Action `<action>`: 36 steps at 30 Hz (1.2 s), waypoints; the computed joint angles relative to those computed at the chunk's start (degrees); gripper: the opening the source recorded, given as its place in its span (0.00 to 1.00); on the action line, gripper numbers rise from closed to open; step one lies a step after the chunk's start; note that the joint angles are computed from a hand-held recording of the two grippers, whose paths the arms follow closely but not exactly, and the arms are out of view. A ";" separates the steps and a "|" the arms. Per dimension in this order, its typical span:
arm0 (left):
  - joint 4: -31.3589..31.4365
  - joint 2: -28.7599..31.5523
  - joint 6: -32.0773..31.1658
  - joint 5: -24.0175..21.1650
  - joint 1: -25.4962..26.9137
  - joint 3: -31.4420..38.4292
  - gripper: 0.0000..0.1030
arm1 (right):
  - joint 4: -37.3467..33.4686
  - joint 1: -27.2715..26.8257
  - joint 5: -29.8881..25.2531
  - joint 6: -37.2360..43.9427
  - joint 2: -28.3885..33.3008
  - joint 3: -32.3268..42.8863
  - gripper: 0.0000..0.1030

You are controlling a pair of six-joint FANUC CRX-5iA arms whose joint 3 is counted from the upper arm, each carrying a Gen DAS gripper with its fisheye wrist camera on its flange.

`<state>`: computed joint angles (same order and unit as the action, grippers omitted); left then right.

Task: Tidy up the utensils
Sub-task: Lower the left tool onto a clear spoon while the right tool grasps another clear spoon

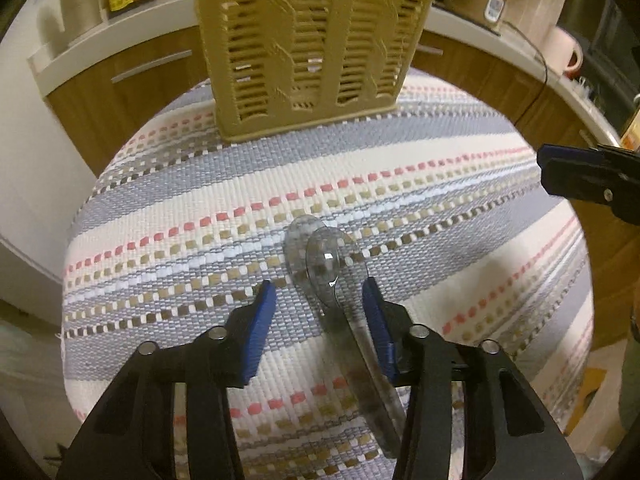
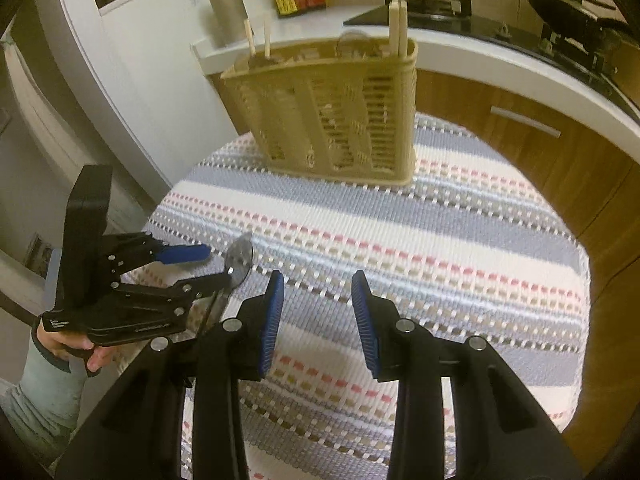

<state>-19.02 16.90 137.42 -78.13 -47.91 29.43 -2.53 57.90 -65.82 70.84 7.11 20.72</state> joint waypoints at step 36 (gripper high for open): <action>2.54 -7.90 4.00 6.74 4.32 -10.37 0.49 | -3.57 4.85 -6.54 3.16 11.91 9.26 0.31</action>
<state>-16.48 9.01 141.41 -71.39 -43.59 19.06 -6.10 62.75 -72.36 74.00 19.02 29.98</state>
